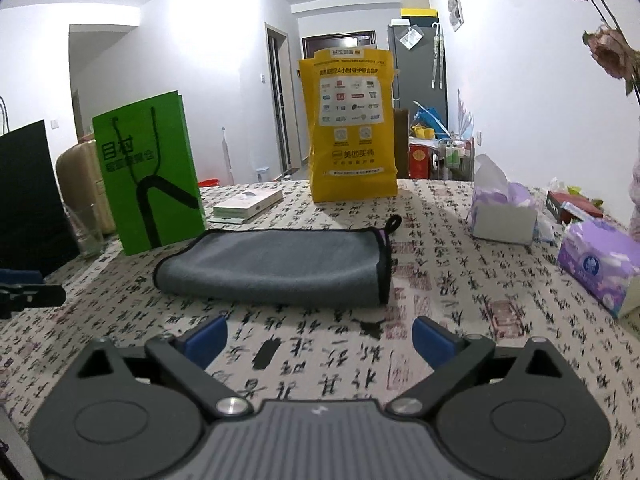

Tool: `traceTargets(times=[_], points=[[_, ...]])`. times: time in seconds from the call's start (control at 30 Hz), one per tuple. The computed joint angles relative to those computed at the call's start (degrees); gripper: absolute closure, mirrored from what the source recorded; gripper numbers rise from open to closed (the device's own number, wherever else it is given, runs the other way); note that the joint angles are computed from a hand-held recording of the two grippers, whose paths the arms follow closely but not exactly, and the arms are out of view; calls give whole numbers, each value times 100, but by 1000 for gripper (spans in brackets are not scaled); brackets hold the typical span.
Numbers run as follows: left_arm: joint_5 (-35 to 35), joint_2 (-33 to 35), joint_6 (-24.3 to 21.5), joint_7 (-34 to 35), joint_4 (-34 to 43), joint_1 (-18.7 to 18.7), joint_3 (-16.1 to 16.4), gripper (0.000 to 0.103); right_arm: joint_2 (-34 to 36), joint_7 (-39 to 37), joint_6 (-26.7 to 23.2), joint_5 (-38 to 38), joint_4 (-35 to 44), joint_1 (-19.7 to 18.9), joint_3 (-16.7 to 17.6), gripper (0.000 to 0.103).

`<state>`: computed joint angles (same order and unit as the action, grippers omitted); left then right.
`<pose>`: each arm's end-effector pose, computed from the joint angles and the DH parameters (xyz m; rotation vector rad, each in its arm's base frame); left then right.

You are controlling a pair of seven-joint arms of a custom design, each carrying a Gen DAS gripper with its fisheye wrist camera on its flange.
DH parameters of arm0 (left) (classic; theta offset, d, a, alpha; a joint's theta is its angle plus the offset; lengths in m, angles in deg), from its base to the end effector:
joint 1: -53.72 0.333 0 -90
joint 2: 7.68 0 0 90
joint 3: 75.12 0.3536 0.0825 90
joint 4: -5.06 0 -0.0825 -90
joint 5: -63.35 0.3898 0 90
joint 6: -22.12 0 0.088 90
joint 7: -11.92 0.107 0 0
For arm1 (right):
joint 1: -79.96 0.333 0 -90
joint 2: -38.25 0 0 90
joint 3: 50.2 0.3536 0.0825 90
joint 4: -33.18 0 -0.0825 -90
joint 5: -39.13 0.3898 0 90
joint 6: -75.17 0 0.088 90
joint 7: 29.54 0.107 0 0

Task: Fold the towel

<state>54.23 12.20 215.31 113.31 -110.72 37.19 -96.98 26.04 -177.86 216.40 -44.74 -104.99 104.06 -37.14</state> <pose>0.5476 -0.3757 0.4444 -1.1405 2.1656 -1.2665 0.3818 0.2954 0.4499 -1.2850 1.8214 -0.9444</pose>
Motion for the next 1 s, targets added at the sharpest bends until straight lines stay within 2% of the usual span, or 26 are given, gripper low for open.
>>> traceTargets(times=[0.1,0.17,0.3,0.43,0.63,0.8,1.0], points=[[-23,-140,125,-57,-236,38,-9,2,-4,176,-106,7,-64,55,71,4],[59,-222,219,-146,-378,194,-138,1,-18,299,-185,0,-108,105,116,4],[2,-424,488,-217,-654,-9,86,0,-23,320,-496,151,-133,254,239,4],[55,-582,825,-459,-964,-15,109,0,-16,305,-773,220,-122,420,346,3],[320,-818,1087,-896,-1402,14,142,0,-17,352,-1043,242,-76,651,467,3],[445,-1045,1339,-994,-1795,-84,258,0,-3,589,-1274,256,-71,841,580,2],[277,-1275,1652,-780,-2134,-315,394,0,20,604,-1676,324,5,1089,729,2]])
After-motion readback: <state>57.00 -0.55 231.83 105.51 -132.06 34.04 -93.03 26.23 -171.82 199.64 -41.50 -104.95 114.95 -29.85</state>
